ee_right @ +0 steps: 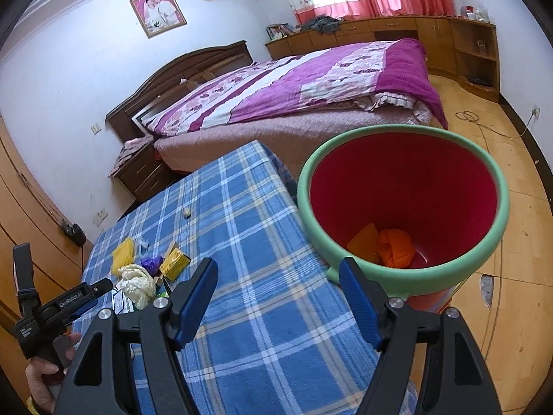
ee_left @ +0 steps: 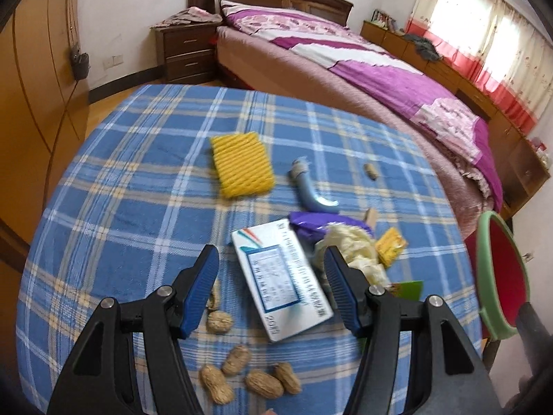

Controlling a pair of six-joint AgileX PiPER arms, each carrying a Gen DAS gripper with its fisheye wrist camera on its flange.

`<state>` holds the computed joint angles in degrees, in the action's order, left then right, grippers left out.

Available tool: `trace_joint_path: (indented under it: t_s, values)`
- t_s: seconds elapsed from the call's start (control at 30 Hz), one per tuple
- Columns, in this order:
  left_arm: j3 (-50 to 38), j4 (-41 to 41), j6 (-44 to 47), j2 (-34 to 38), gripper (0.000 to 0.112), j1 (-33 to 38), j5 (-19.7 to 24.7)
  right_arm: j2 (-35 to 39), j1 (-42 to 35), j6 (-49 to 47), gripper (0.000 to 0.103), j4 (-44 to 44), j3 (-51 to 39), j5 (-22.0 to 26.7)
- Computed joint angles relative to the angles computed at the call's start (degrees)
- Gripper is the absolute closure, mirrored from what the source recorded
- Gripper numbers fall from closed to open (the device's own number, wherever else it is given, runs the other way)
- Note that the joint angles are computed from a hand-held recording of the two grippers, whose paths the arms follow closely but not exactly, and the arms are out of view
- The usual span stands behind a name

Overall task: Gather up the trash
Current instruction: 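Move both open tools back toward the remaining trash on the table, then grasp the white medicine card box with the left tool while the right tool grasps the green mosquito-coil box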

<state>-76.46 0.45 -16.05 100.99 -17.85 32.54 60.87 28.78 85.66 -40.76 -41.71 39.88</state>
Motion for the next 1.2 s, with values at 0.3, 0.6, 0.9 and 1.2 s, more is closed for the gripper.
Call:
trace_joint_path:
  t_s: [0.3,0.6,0.9,1.2]
  values:
    - [-2.85,-0.12,-0.68,4.50,0.047,-0.80,3.02,2.07,-2.20,-2.08,0.028,2.51,0.19,-2.45]
    - [-5.19,5.08,-5.56,7.42,0.046,-2.48,3.71,3.14,-4.41,-3.45,0.028,4.16,1.46,-5.37]
    - [-2.65,9.57,-8.34,6.95,0.050,-3.09,-0.76,3.00,-3.70,-1.93,0.028,3.67,2.43,-6.08]
    - [3.18,4.22,-1.34,2.06,0.056,-0.69,-5.76,3.61,0.01,-0.35,0.028,2.54,1.60,-4.81]
